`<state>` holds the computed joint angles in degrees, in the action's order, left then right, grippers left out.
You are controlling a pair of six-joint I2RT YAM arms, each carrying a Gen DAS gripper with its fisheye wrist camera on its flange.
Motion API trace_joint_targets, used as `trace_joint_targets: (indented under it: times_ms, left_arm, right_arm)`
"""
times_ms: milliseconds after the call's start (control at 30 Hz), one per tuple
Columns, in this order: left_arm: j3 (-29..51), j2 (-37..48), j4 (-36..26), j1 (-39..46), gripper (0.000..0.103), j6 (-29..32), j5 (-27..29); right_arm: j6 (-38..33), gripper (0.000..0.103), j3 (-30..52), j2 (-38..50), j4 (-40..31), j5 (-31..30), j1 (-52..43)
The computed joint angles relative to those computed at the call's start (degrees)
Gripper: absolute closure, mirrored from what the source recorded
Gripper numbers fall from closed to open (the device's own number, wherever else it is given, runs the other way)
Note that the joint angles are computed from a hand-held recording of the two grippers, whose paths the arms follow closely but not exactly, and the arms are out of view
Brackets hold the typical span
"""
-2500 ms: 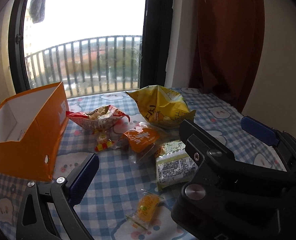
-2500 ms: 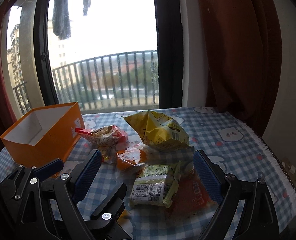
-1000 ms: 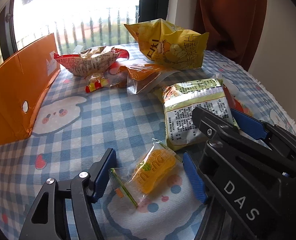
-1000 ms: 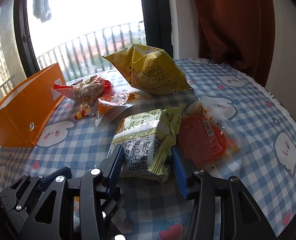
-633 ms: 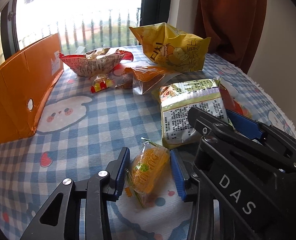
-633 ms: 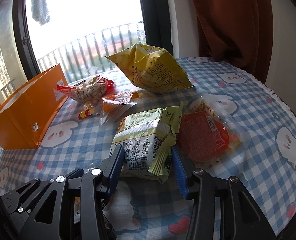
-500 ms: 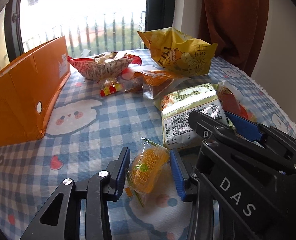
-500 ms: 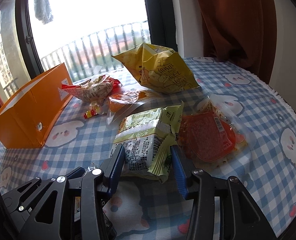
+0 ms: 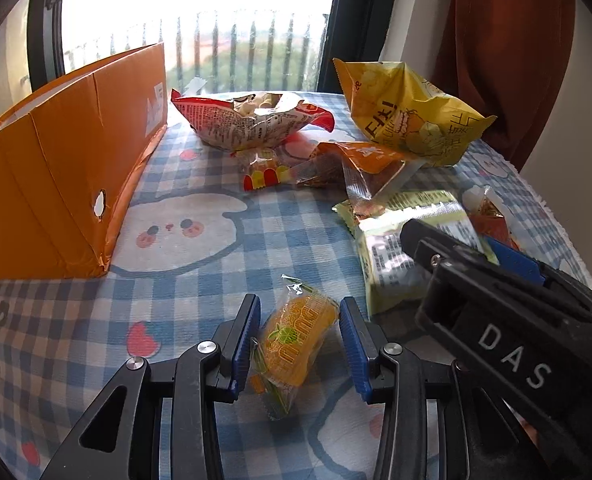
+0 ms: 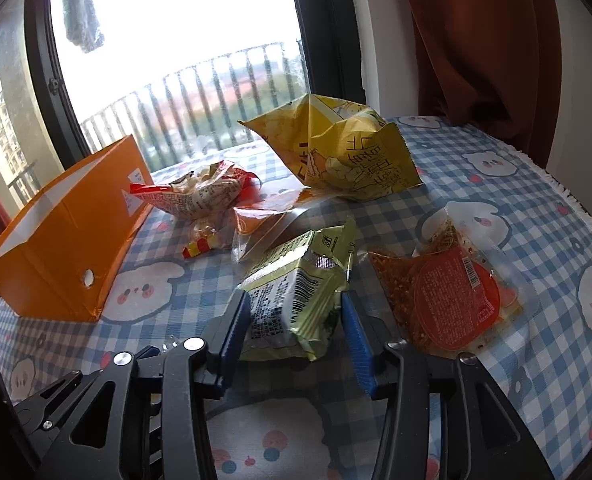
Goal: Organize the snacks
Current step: 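Grasp the orange jelly packet with left tool while right tool grasps green noodle packet, then carry both packets over the orange box and open both tools to drop them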
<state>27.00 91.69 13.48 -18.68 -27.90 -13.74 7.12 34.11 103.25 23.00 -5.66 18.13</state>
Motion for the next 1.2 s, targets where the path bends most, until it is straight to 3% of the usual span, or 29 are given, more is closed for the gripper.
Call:
trace_joint_targets:
  times_ms: [33,100,167,367,500,667,1200]
  left_arm:
    - [0.2,0.3,0.1,0.5,0.062,0.1,0.2]
    - [0.8,1.1,0.2,2.0,0.062,0.4,1.0]
    - [1.2,1.5,0.4,2.9,0.062,0.7,1.0]
    - [2.3,2.8,0.8,4.9,0.062,2.3,2.3]
    - [2.6,3.0,0.2,4.5,0.062,3.7,1.7]
    - [1.8,2.4,0.7,5.1,0.062,4.3,2.3]
    - [-4.3,-8.4,-0.7,4.0,0.062,3.4,2.2]
  right_arm:
    - [0.6,0.029,1.6,1.4,-1.5,0.9,0.2]
    - [2.3,0.028,3.2,3.5,-2.2,2.3,0.3]
    - [3.0,0.017,4.7,5.0,-2.9,3.0,0.7]
    - [1.8,0.009,7.8,7.8,-4.5,5.1,3.8]
    - [1.7,0.01,10.2,10.1,-6.4,4.0,4.2]
    - [1.2,0.024,9.3,9.8,-4.9,2.5,4.3]
    - [2.3,0.025,0.5,-0.6,-3.3,3.1,6.5]
